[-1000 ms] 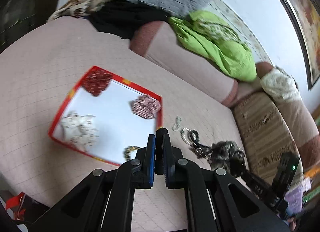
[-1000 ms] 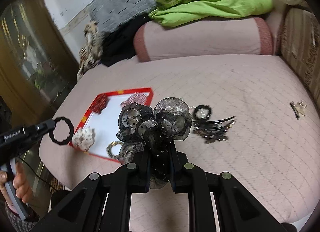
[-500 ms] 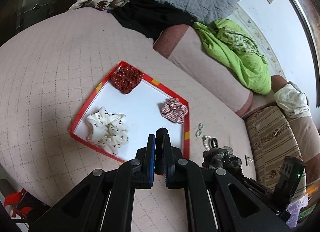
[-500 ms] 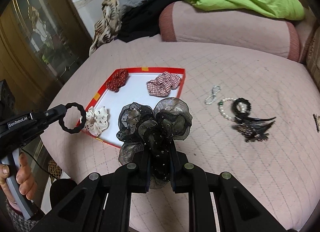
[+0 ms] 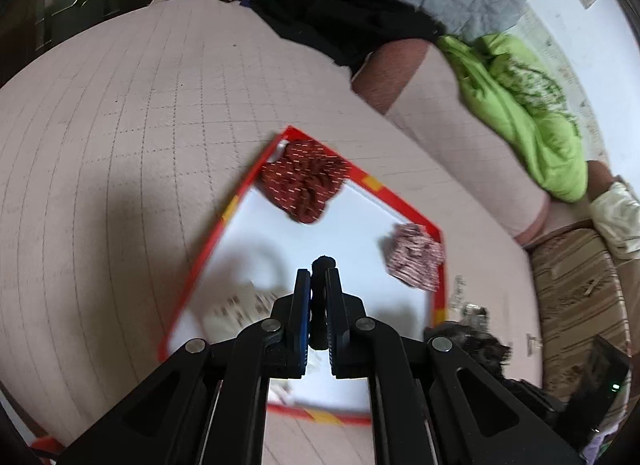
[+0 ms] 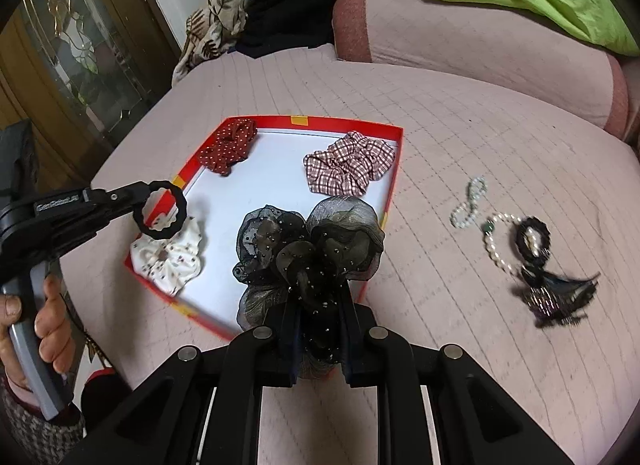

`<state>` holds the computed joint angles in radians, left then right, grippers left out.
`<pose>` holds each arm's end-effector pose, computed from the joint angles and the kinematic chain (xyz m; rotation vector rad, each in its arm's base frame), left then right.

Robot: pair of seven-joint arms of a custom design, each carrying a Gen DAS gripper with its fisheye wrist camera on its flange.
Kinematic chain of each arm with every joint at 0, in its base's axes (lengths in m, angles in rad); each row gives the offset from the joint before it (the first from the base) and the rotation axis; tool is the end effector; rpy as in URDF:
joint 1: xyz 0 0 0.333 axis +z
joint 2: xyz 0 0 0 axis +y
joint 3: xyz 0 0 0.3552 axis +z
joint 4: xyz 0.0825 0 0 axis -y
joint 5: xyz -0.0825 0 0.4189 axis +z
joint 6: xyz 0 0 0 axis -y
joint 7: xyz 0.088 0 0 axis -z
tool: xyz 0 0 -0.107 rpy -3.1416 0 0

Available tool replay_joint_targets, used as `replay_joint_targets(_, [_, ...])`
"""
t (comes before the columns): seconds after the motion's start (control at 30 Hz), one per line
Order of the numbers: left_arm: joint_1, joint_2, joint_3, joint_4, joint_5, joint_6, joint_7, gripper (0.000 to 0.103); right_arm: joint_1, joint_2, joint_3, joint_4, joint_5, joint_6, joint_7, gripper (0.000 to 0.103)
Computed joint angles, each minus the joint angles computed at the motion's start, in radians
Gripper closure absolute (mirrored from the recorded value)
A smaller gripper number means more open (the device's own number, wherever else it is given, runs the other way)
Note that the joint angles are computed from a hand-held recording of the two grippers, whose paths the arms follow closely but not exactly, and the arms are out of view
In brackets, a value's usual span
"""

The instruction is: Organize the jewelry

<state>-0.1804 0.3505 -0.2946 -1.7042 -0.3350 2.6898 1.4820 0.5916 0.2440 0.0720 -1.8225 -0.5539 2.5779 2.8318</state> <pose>0.6754 -0.3035 0.4894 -1.9850 2.1531 -1.0892 0.5494 0.4360 0.4791 -1.6083 1.9848 -0.3922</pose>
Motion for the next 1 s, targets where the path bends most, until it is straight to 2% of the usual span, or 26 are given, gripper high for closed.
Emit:
replay_joint_targets(0.07, [-0.029, 0.039, 0.037, 0.045, 0.068, -0.019, -0.046, 0.096, -0.004, 0.027, -0.005, 0.029, 0.0, -0.009, -0.013, 0.087])
replay_joint_targets(0.27, [-0.047, 0.133, 0.069, 0.16, 0.169, -0.078, -0.112, 0.096, -0.005, 0.096, -0.027, 0.101, 0.011, -0.034, -0.048, 0.087])
replay_joint_targets(0.43, [-0.052, 0.172, 0.076, 0.208, 0.217, -0.11, -0.15, 0.096, -0.005, 0.13, -0.038, 0.132, 0.045, -0.047, -0.088, 0.086])
replay_joint_targets(0.6, [-0.036, 0.163, 0.06, 0.194, 0.211, -0.095, -0.153, 0.096, 0.007, 0.136, -0.054, 0.133, 0.038, -0.043, -0.097, 0.08])
replay_joint_targets(0.67, [-0.03, 0.145, 0.054, 0.172, 0.205, -0.08, -0.148, 0.092, 0.016, 0.131, -0.06, 0.131, 0.02, -0.045, -0.093, 0.07])
replay_joint_targets(0.73, [-0.038, 0.126, 0.062, 0.151, 0.214, -0.064, -0.163, 0.071, 0.024, 0.125, -0.065, 0.131, -0.002, -0.052, -0.082, 0.064])
replay_joint_targets(0.8, [-0.041, 0.097, 0.067, 0.116, 0.217, -0.032, -0.184, 0.059, 0.029, 0.118, -0.068, 0.128, -0.021, -0.054, -0.068, 0.055])
replay_joint_targets(0.83, [-0.043, 0.085, 0.071, 0.103, 0.223, -0.021, -0.194, 0.058, 0.032, 0.112, -0.069, 0.125, -0.033, -0.056, -0.057, 0.052])
replay_joint_targets(1.0, [-0.05, 0.015, 0.079, 0.032, 0.248, -0.001, -0.238, 0.057, 0.037, 0.066, -0.061, 0.084, -0.087, -0.06, -0.007, 0.049])
